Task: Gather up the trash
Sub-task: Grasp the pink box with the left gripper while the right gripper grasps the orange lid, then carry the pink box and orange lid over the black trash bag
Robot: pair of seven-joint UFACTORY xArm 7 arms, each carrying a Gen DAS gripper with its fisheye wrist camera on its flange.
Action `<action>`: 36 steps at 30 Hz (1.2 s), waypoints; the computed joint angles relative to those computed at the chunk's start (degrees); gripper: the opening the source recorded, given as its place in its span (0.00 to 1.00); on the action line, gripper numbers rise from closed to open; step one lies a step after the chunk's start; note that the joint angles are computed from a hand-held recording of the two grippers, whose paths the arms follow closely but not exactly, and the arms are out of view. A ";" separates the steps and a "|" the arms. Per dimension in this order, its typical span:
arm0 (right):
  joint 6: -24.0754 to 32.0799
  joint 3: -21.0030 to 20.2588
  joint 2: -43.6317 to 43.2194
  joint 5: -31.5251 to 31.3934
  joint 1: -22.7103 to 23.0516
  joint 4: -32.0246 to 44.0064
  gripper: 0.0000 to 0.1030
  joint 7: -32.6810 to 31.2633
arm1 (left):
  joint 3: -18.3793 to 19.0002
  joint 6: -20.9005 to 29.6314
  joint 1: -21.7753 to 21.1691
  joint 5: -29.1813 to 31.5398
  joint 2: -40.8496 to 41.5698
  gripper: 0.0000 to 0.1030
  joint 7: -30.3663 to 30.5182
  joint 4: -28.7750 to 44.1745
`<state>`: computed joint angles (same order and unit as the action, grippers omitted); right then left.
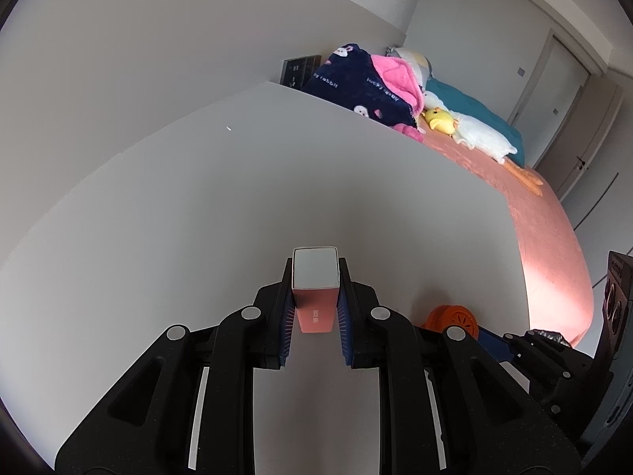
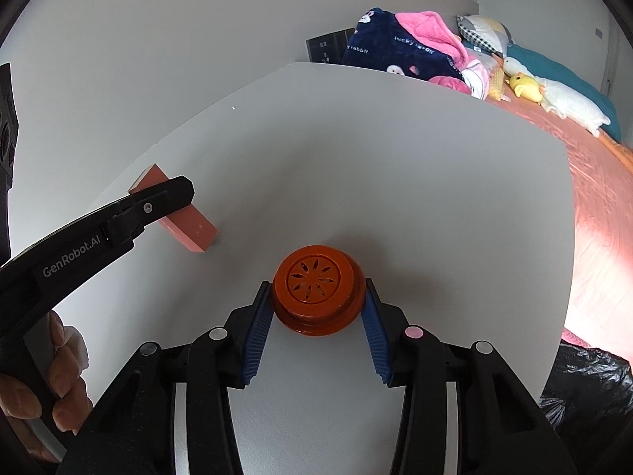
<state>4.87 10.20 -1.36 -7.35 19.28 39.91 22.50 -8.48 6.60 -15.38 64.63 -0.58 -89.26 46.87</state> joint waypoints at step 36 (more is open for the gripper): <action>3.76 -4.57 -26.24 12.62 2.12 -17.43 0.45 -11.33 | -9.50 8.75 -4.51 -5.66 -6.97 0.18 0.68 -0.96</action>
<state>8.63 5.62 -27.60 5.27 21.39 22.48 11.18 -17.98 15.36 -19.90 58.97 -7.55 -88.58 45.91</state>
